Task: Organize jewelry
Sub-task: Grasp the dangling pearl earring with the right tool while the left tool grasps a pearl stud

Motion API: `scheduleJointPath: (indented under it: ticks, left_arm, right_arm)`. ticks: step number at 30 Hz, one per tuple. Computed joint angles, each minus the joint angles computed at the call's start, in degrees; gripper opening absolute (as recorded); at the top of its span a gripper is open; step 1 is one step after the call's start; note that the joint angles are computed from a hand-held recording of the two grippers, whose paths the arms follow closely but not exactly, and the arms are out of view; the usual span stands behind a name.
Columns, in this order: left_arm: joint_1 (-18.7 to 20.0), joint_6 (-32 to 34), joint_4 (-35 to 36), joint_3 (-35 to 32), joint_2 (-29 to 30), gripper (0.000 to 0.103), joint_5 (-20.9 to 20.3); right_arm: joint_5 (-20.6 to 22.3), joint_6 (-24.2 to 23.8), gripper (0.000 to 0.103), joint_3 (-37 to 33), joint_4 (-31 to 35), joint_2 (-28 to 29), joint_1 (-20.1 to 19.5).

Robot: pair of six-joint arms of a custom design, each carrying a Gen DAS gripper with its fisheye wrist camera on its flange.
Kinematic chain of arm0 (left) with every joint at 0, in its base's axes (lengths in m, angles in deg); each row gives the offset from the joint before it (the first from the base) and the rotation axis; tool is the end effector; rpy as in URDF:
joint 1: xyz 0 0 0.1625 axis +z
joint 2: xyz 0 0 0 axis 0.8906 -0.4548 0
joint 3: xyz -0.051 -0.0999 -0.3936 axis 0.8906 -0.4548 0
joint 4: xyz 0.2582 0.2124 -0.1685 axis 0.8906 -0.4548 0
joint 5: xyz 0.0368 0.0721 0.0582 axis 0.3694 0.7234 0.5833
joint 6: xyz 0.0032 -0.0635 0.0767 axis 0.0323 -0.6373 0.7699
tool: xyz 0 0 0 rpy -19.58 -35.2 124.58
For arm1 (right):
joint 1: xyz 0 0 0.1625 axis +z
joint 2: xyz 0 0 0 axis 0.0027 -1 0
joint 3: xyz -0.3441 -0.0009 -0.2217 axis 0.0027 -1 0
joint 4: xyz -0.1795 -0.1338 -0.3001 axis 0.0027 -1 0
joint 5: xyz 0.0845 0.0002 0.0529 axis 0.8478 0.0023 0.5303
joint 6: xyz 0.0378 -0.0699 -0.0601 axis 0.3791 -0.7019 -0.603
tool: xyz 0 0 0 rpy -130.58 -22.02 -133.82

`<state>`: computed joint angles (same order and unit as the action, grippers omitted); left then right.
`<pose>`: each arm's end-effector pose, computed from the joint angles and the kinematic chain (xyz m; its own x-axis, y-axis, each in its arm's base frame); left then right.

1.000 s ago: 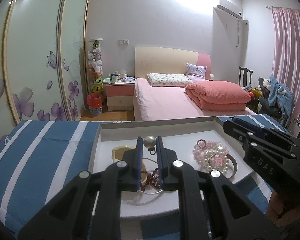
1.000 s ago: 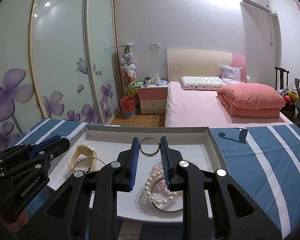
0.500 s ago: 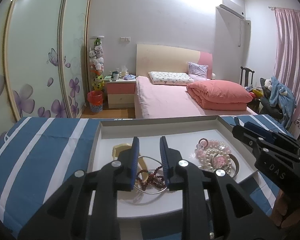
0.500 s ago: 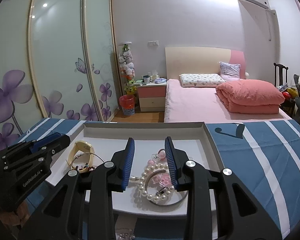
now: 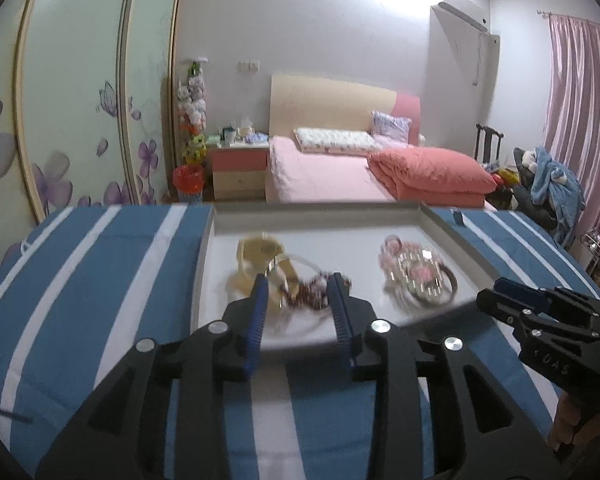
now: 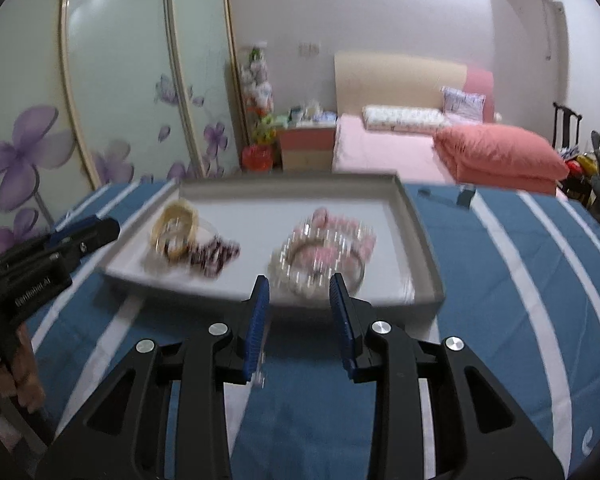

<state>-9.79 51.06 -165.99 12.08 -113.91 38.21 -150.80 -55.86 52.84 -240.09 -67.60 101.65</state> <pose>-0.2142 -0.6473 0.2042 -0.7543 -0.1083 -0.6476 0.5126 0.5193 -0.6838 0.2528 -0.6877 0.1491 -0.7104 -0.4337 0.5543 -0.6923 0.5725 -0.4392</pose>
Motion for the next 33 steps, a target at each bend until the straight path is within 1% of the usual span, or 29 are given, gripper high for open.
scheduleJointPath:
  ticks: [2,5,9,14,17,20,21,22,25,30,33]
  left_arm:
    - [-0.1,-3.1,2.1,2.3,-1.4,0.033,0.2]
    - [-0.1,-6.3,3.2,4.9,-2.8,0.034,0.5]
    - [-0.1,-8.8,3.6,6.6,-3.6,0.034,1.1]
    - [-0.1,-9.0,3.3,7.1,-3.9,0.034,1.0]
    - [0.0,-9.2,3.6,7.3,-4.0,0.035,1.0]
    - [-0.2,-9.7,4.3,7.4,-4.2,0.035,1.0]
    - [-0.3,-9.8,4.5,7.5,-4.3,0.035,1.0]
    - [-0.3,-10.0,4.7,7.7,-4.4,0.035,1.0]
    - [-0.4,-10.3,5.3,7.6,-4.4,0.036,0.8]
    - [-0.6,-11.1,7.6,6.9,-4.2,0.039,-0.3]
    - [-0.5,-11.8,10.0,6.7,-4.1,0.039,-1.9]
  right_arm:
    - [-1.0,0.2,0.033,1.1,1.2,-0.7,-0.1]
    - [-2.1,0.8,0.033,2.6,2.6,-1.5,-0.1]
    - [-4.2,0.9,0.033,2.2,6.2,-1.1,0.3]
    - [-5.8,2.2,0.033,-0.1,10.8,0.4,0.8]
    - [-6.7,2.8,0.033,-2.0,12.3,1.7,1.2]
    - [-8.4,3.2,0.033,-4.3,15.2,3.1,1.6]
    - [-8.8,2.6,0.031,-4.3,14.7,3.3,1.8]
    - [-9.5,2.1,0.017,-4.3,14.2,3.4,2.0]
    - [-9.3,2.5,0.007,-3.9,14.2,3.0,1.7]
    - [-11.2,5.4,0.007,-2.4,11.6,1.5,0.6]
    - [-12.4,7.3,0.007,-1.6,10.2,0.3,-0.3]
